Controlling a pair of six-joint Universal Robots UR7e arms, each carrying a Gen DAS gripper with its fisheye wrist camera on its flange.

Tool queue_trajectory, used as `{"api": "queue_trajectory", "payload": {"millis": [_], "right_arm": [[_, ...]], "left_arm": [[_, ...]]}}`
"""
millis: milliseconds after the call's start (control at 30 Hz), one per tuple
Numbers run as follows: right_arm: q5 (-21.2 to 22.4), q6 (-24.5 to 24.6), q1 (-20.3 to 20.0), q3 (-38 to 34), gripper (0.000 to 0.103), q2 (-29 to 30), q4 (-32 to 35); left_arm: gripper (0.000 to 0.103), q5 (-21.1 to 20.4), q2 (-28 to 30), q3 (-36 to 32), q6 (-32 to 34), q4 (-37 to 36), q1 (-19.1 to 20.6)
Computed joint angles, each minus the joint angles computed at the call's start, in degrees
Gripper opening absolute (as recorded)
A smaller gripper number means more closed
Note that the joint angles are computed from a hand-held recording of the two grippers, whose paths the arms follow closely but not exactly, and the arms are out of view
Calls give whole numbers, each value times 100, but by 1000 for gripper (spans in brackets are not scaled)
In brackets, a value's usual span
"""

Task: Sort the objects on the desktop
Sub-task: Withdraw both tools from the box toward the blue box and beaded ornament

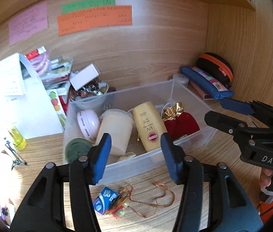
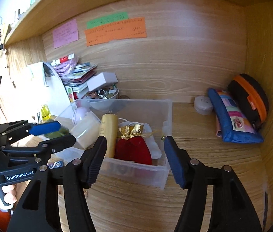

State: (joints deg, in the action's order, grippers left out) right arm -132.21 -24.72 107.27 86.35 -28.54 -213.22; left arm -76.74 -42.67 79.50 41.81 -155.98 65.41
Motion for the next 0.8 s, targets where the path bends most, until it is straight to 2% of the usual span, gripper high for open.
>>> {"api": "queue_trajectory", "payload": {"millis": [100,200,267,300,333,433,567,800], "right_arm": [[-58,-46,84,47,64,10,-97],[-123,-83,166,62,66,36,-155],[-156,-112,223,70,67,56,-180],[-171,-134,255,71,68,69,-189],[-186,-157,285,73,68,84,-200],[-197,-228,360,78,69,138,-253],[-108,-194,410,91,70,200,-195],[15,118,397,42,70,331,315]], "left_arm": [[62,-58,-158,163,-30,-170,7],[63,-91,-295,258,-79,-249,33],[69,-87,-379,294,-142,-276,56],[75,-95,-431,344,-186,-366,71],[76,-124,-470,372,-198,-424,92],[76,-121,-587,454,-188,-490,152],[77,81,-650,494,-174,-486,233],[77,540,-576,371,-320,-211,453]]}}
